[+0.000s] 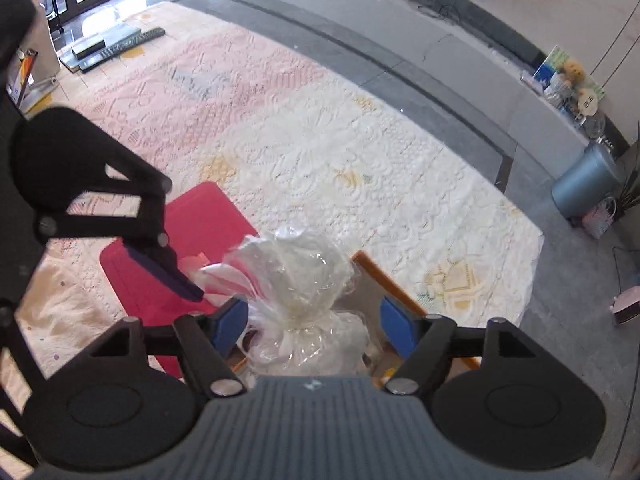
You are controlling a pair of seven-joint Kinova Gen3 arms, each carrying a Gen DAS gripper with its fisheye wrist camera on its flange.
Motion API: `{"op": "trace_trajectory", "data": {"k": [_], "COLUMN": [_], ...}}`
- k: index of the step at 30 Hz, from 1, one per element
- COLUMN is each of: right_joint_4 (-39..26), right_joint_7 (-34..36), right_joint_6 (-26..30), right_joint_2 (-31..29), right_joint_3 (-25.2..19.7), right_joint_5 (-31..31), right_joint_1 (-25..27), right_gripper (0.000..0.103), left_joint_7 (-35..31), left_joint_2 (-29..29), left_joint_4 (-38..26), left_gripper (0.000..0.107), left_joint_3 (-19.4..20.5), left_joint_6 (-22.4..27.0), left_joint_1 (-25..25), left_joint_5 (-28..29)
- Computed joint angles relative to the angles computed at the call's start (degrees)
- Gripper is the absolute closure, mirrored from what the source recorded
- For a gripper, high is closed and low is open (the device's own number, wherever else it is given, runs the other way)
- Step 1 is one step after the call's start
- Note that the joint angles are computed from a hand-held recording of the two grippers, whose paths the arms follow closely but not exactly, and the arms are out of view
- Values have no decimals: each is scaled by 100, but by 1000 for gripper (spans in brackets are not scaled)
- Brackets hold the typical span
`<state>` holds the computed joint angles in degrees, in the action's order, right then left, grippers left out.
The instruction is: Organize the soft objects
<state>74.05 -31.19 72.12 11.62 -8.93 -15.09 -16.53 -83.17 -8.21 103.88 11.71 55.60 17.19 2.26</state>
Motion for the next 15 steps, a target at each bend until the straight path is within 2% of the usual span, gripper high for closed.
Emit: {"op": "trace_trajectory", "data": {"k": [1,2,7,15], "right_joint_4": [57,45,137,231], "right_joint_7": [-86,-221,-375,-705], "right_joint_6": [-35,17,42,-102], "right_joint_2": [2,45,4,-176], "right_joint_3": [6,24,59,228], "right_joint_5": [99,156,-29,644], "right_joint_1": [-55,-86,80,82], "right_gripper": [39,53,61,62], "left_joint_7": [-2,-18,47,428], "left_joint_2": [-18,-35,-72,-194], "left_joint_4": [10,22,26,60], "left_gripper": [13,13,13,13], "left_joint_3": [-5,-14,37,191], "left_joint_6": [-6,-14,-27,58], "left_joint_1": [-1,-1,2,-2], "left_joint_5": [2,18,-42,-313]}}
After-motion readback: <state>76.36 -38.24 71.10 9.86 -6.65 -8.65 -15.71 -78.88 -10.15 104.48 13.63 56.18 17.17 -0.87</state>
